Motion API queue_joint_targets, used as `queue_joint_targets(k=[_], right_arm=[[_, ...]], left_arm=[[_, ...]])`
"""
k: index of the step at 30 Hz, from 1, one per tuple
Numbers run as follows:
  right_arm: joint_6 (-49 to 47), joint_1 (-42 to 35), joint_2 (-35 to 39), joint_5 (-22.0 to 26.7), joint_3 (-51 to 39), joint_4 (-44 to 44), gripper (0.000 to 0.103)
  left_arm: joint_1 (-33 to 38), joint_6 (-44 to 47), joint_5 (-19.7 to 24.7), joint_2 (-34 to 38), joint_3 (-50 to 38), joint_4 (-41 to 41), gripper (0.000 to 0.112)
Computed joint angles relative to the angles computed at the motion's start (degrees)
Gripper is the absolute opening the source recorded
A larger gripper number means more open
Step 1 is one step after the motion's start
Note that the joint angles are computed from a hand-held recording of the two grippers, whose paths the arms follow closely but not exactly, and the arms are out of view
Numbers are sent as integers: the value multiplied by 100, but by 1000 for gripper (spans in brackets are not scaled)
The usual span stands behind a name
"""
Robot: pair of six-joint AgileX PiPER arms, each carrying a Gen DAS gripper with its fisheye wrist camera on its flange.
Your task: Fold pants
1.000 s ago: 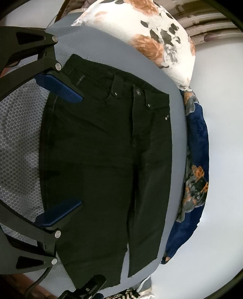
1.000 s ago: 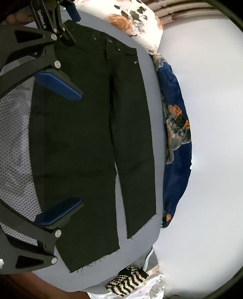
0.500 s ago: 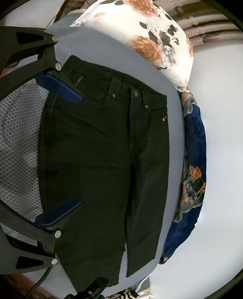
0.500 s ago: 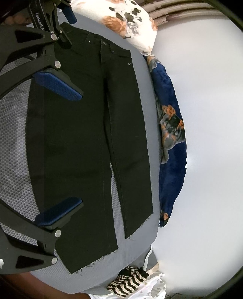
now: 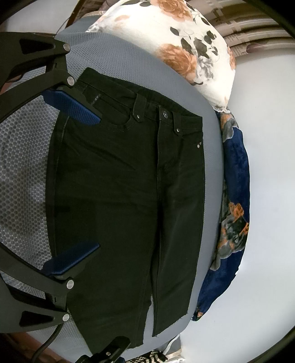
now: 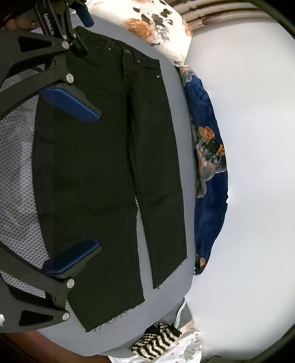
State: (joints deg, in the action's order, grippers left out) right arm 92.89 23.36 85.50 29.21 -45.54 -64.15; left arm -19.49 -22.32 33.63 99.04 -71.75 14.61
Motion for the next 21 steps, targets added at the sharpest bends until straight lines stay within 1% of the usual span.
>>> queue_joint_targets(k=[21], right_arm=[[161, 35, 13, 5, 59, -92, 103]], left_arm=[[-30, -77, 13, 9, -18, 55, 102]])
